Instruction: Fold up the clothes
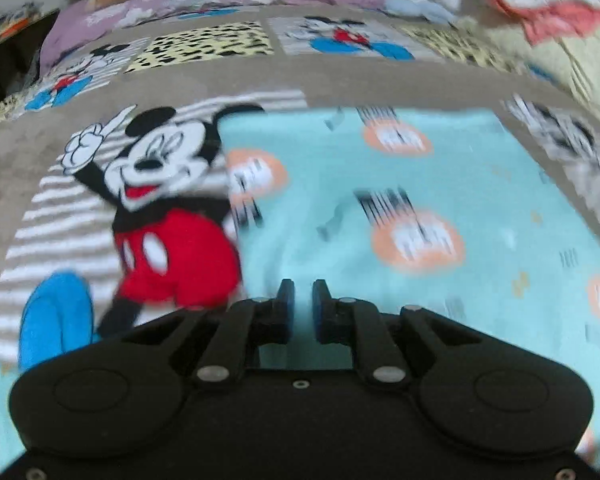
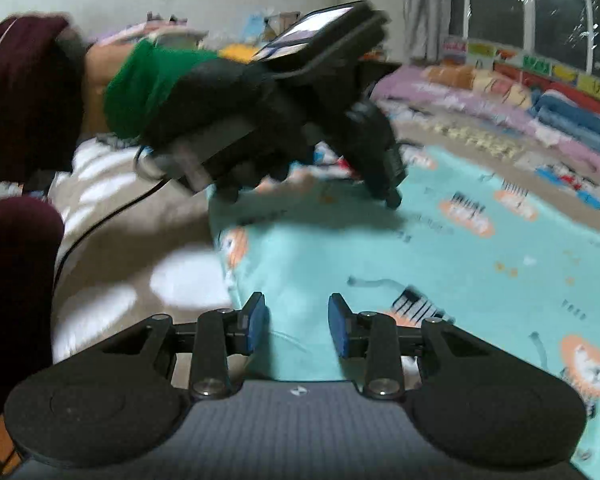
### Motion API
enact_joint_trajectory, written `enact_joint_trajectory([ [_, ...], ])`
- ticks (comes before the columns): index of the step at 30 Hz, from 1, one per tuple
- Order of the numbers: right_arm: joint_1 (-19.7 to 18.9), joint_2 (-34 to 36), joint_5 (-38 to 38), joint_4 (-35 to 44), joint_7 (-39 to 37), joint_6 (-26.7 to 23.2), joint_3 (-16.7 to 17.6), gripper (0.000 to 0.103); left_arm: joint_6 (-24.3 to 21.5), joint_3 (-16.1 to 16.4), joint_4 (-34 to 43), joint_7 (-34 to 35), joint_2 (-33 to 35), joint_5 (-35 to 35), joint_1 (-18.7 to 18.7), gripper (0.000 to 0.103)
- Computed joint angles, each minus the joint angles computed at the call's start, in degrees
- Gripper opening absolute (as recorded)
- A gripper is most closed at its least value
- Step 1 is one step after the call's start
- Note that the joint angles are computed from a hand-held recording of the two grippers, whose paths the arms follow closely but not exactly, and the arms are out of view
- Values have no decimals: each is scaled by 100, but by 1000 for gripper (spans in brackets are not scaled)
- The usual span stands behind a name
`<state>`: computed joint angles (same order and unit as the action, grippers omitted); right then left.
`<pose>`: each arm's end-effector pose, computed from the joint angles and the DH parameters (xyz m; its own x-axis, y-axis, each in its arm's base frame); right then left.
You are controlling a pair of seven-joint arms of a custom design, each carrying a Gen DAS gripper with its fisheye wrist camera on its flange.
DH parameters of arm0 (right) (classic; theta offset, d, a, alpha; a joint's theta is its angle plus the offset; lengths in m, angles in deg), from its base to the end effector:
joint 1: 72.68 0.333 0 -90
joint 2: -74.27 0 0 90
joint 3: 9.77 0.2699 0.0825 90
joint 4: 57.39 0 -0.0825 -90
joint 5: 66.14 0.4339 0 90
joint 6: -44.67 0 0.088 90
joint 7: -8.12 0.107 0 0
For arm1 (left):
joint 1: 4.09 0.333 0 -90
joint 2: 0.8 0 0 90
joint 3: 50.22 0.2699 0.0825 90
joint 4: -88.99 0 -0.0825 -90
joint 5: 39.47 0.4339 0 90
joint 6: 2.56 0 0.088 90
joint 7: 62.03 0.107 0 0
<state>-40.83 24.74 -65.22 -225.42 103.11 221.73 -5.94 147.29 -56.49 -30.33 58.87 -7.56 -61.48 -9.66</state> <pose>0.3327 0.2332 0.4551 0.5190 -0.8539 -0.0375 -0.4629 -0.2439 -0.8522 0.6051 -0.1198 0.4868 -0.4637 -0.8860 0.0035 -0.6785 0.3525 -0.6445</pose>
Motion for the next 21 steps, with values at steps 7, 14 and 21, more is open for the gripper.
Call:
enact_joint_trajectory([
  [7, 270, -8, 212, -75, -107, 4, -326, 36, -562, -148, 2491, -1340, 2013, 1123, 131, 10],
  [14, 282, -45, 269, -147, -135, 75, -339, 36, -891, -91, 4098, -2425, 3204, 2004, -12, 6],
  [21, 303, -41, 297, -149, -177, 87, -378, 36, -222, -411, 2906, -1695, 2248, 1382, 518, 6],
])
